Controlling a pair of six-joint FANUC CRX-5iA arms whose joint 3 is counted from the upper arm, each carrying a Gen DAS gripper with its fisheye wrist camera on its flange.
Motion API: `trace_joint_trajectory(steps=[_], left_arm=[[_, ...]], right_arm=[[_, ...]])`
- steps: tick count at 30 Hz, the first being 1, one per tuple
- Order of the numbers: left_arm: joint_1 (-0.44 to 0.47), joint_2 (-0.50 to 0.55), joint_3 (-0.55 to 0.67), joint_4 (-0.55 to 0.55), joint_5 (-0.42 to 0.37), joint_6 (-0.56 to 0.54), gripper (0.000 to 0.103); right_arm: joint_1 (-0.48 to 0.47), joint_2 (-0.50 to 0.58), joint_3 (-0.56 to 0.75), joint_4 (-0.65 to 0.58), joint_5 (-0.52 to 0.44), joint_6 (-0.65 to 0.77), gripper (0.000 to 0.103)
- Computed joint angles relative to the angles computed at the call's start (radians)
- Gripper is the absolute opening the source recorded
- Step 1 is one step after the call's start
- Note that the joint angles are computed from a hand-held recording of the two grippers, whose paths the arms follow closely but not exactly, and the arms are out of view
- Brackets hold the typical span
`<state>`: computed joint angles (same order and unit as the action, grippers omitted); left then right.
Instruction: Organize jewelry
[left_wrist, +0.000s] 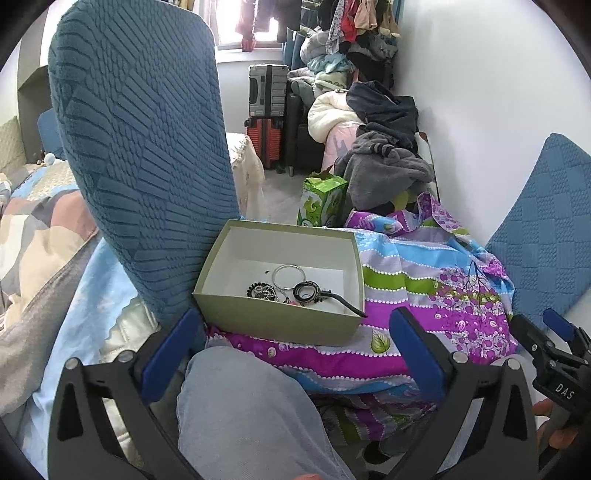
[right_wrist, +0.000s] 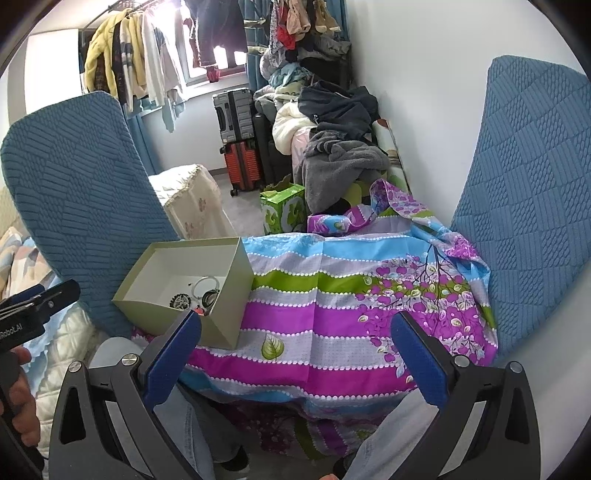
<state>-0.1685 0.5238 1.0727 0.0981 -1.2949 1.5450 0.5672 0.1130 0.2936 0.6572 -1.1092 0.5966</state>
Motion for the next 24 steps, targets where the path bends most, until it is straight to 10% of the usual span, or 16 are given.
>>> trace_joint_trajectory(steps=[24], left_arm=[[0.006,0.043,0.075,0.005,-0.065,0.003,0.103]], right_arm=[[-0.003,0.014,0.025,-0.003,-0.021,0.027,0.103]])
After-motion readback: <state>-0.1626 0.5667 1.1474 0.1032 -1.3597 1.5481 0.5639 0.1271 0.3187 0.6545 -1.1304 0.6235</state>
